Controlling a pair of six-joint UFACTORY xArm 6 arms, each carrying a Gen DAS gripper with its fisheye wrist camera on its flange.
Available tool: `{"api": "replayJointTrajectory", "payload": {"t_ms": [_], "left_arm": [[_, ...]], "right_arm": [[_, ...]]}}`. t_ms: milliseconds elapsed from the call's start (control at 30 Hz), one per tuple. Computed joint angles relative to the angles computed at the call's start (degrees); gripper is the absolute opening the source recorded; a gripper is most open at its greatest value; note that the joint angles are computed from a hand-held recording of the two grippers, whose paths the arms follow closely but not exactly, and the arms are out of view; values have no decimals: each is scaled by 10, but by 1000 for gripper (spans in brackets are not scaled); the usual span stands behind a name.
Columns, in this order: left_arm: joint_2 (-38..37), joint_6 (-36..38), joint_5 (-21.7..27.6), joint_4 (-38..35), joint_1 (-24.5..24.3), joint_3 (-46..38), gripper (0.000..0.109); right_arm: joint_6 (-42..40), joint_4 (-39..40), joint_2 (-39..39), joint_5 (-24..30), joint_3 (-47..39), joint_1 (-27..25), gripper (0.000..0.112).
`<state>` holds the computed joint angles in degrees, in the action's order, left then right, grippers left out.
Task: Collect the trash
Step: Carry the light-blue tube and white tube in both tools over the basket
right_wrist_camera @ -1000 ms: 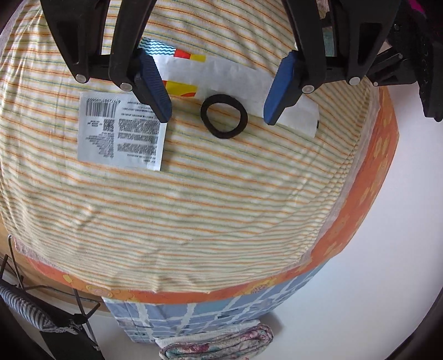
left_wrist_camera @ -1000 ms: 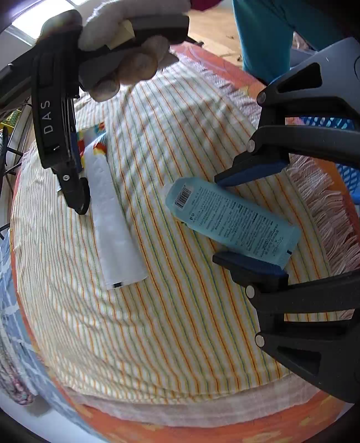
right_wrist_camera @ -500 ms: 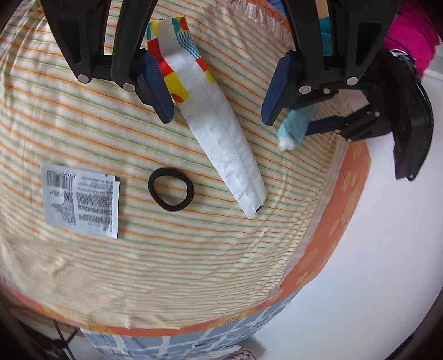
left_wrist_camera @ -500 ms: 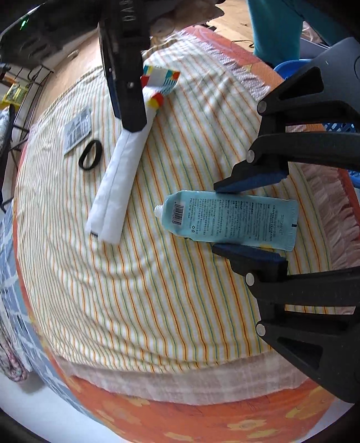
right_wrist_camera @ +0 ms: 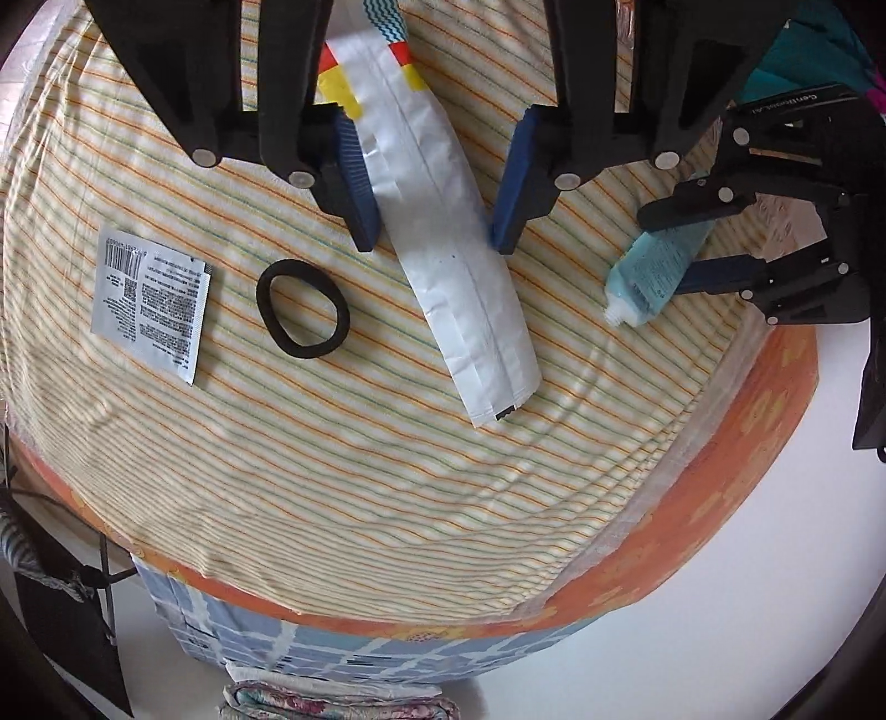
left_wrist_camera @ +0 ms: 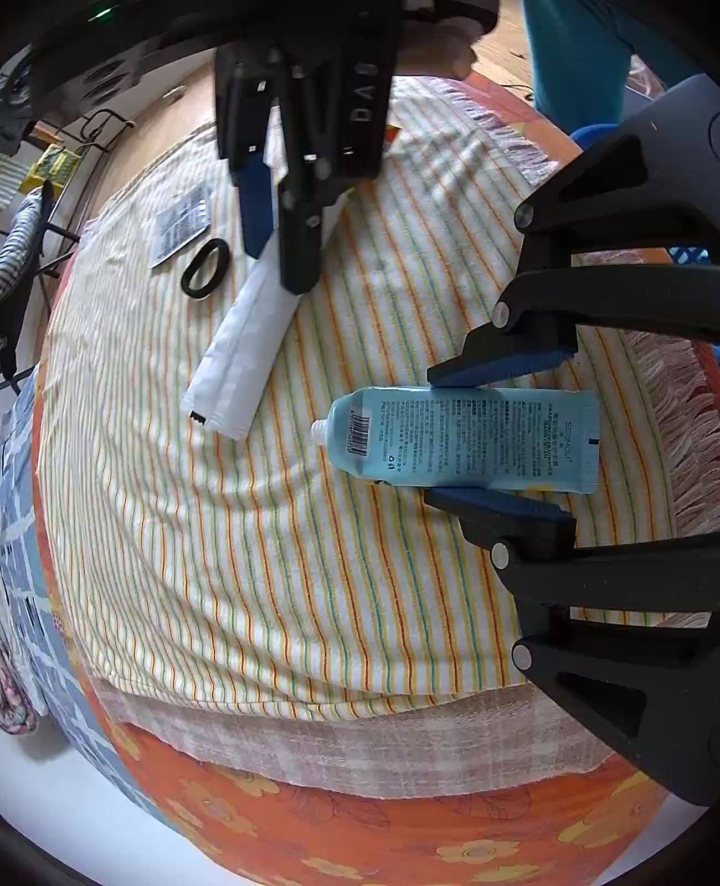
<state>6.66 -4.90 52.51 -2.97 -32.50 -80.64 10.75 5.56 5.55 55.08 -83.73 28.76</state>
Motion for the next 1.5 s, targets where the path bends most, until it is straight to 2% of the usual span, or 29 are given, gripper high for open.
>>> {"api": "replayJointTrajectory", "payload": {"t_ms": [200,333,667,967,1500], "left_arm": [[-3,-10,-4,3,1,2,36],[-13,-18,-8,8,3,7,36],[-51,-25,-15,6,-1,27,36],[-92,-35,-20,22,-25,54,36],[-201,-64,-34,48,-95,147,36]], "right_arm": [[-7,17,-29,-8,31,3,27],[1,8,-46,-15,44,13,24],[37,1,-106,-36,85,16,23],[59,1,-183,-33,136,30,23],[146,-38,-330,-24,247,98,23]]}}
